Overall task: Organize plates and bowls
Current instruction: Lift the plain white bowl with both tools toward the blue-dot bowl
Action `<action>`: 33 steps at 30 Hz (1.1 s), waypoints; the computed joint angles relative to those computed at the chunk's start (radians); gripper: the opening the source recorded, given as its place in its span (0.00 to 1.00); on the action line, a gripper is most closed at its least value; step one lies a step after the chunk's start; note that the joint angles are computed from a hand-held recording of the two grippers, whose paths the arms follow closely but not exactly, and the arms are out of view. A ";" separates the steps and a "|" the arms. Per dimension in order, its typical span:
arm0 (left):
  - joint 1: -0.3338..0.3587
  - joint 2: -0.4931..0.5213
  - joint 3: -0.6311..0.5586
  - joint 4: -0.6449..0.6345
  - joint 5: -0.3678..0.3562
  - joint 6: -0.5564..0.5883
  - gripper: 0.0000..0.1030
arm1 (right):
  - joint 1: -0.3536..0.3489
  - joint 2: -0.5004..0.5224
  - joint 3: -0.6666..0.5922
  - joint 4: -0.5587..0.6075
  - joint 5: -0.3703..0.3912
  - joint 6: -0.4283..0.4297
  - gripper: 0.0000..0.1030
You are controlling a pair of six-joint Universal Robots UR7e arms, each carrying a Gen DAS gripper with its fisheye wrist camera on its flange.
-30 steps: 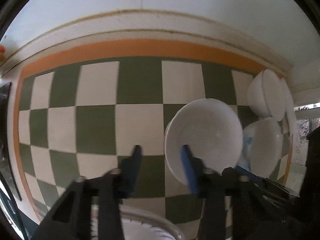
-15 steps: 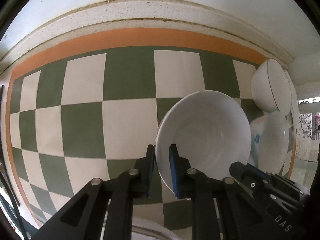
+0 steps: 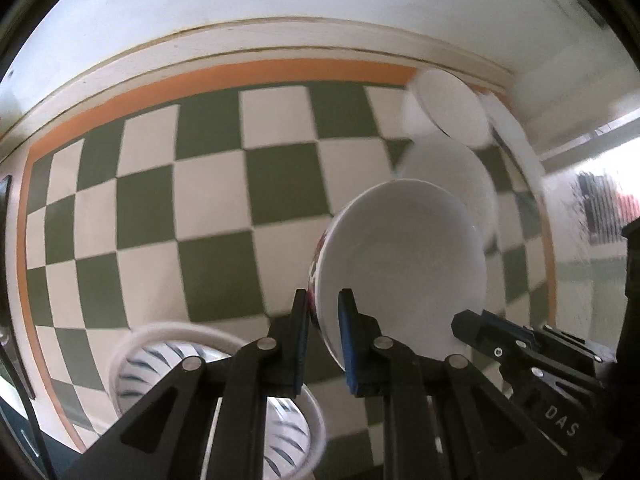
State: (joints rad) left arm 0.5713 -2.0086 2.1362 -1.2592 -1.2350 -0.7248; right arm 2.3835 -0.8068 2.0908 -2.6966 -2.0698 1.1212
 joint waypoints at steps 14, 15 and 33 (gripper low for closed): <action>-0.091 -0.011 0.163 -0.039 -0.121 0.002 0.12 | 0.066 -0.093 0.197 0.009 0.020 0.184 0.14; -0.096 -0.010 0.171 -0.039 -0.124 0.003 0.12 | 0.065 -0.092 0.205 0.011 0.024 0.188 0.14; -0.124 0.009 0.220 -0.035 -0.166 0.020 0.12 | 0.052 -0.093 0.243 0.002 0.055 0.208 0.11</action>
State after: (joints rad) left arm 0.4471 -2.0001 2.3558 -1.2940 -1.4006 -0.7050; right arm 2.4355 -0.9002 2.3337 -2.6951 -2.0144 1.3294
